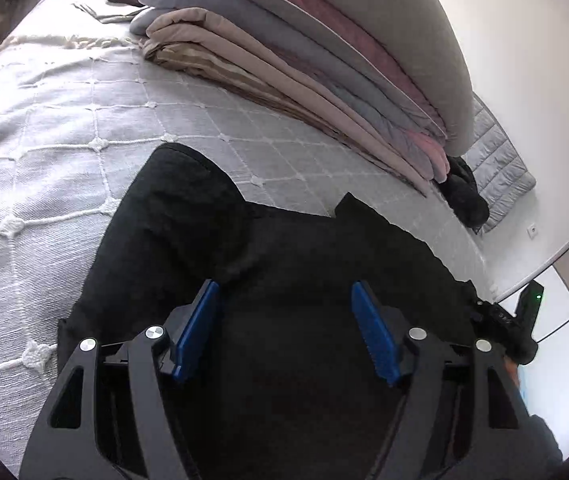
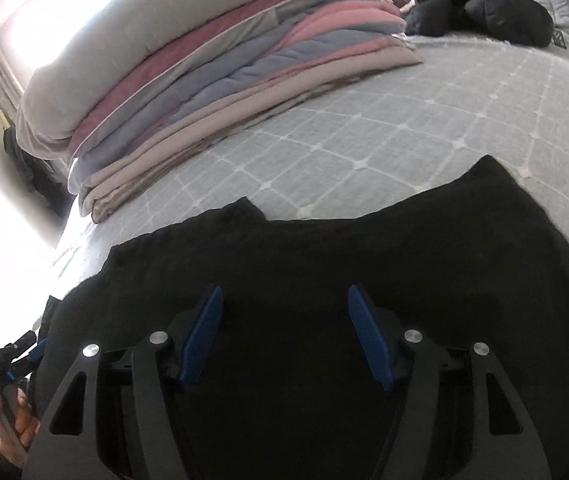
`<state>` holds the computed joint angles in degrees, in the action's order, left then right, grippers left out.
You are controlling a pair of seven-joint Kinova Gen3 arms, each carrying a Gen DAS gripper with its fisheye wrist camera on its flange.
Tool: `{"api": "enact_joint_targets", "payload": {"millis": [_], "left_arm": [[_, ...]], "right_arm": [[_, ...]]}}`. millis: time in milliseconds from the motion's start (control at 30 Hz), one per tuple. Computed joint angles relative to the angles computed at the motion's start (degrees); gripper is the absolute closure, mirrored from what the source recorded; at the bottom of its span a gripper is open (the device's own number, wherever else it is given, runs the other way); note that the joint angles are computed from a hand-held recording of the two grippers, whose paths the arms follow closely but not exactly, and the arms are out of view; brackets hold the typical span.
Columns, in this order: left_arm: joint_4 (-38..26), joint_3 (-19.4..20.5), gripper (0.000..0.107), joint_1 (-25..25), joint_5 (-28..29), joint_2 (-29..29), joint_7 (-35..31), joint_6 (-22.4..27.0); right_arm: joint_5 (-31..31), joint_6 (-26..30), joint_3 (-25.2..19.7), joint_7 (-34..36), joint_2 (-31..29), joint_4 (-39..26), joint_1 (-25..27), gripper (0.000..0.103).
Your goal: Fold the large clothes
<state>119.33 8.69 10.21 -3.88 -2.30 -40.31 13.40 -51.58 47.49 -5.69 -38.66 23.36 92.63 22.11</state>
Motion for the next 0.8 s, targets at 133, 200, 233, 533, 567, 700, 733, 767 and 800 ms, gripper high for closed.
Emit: {"api": "enact_joint_targets", "payload": {"millis": [133,200,233,533,567,700,733,767,800], "left_arm": [[-3.35,10.62,0.041,-6.69,-9.12,-4.14,9.32,7.59],[-3.63,15.64,0.038,-8.62,-12.80,-7.51,13.98,9.32],[-4.11,16.96,0.035,-8.19,-14.44,-8.49,16.31,11.12],[-6.21,16.12,0.034,3.84,-18.95,-7.57,22.07,31.59],[-5.89,14.44,0.035,6.37,-19.35,-5.63,19.88,32.57],[-7.68,14.47,0.035,10.52,-21.49,-6.37,20.02,37.26],[-7.24,14.24,0.035,11.36,-20.74,-8.76,22.30,36.86],[-6.97,15.07,0.035,11.34,-19.84,-11.15,23.64,37.07],[-7.18,15.61,0.035,11.82,-18.95,-12.81,24.06,38.01]], "right_arm": [[-4.75,9.32,-2.54,7.68,-5.02,2.78,10.33,0.039],[-6.33,13.98,-1.59,12.19,-9.47,5.93,15.64,0.033],[-5.90,16.31,-0.99,14.49,-11.22,6.97,18.29,0.029],[9.61,21.46,10.74,10.49,-10.91,5.14,21.18,0.025],[11.79,21.73,11.70,9.74,-9.24,4.40,20.30,0.021],[11.19,28.90,8.88,3.94,-5.35,-0.43,26.37,0.020],[9.21,30.74,7.58,4.41,-6.03,-0.64,28.91,0.020],[8.13,31.68,7.25,5.81,-6.42,-0.41,30.44,0.019],[7.40,33.04,7.86,6.40,-6.81,-0.43,31.28,0.019]]}}
